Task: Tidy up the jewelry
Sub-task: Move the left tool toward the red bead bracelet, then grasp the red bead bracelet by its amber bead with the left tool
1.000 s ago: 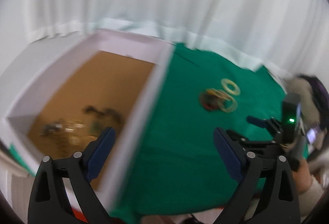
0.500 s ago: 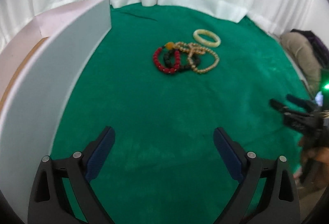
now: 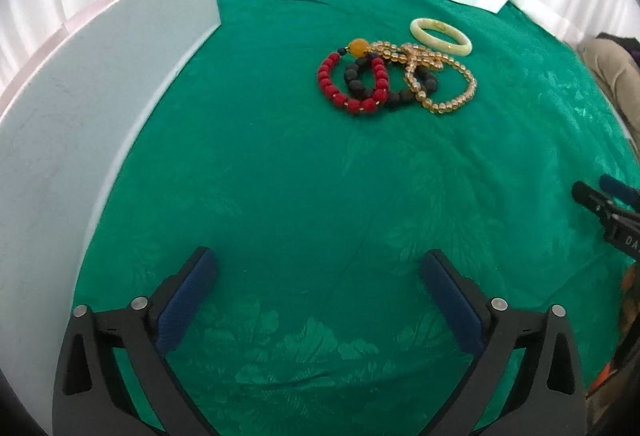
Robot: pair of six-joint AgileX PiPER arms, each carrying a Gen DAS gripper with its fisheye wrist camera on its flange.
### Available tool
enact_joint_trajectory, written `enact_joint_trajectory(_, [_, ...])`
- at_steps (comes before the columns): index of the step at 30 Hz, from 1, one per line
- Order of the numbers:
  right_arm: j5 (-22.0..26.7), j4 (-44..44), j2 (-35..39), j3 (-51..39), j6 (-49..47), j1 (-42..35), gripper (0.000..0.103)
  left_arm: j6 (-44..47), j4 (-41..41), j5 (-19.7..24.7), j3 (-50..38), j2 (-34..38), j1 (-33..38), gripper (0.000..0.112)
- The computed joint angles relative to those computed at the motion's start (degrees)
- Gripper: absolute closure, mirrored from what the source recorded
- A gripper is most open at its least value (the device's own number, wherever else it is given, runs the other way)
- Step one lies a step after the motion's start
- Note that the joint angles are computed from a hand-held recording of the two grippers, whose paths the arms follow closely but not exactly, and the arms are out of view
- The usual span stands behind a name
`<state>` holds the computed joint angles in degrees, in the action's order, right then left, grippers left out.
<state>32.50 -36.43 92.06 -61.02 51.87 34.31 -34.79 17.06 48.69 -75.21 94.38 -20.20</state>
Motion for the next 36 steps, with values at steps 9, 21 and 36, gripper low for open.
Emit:
enact_joint_trajectory(9, [-1.42, -2.61, -0.11, 1.05, 3.15, 0.23, 0.014, -1.95, 2.25, -2.24, 2.48, -1.05, -0.91, 0.010])
enact_joint_trajectory(21, [-1.36, -2.63, -0.12, 1.07, 3.23, 0.30, 0.013, 13.70, -14.59, 3.84, -15.06, 4.19, 6.74, 0.012])
enact_joint_trajectory(36, [-1.79, -3.51, -0.40, 1.61, 4.59, 0.56, 0.013, 25.04, -17.54, 18.90, -54.24, 33.03, 7.51, 0.063])
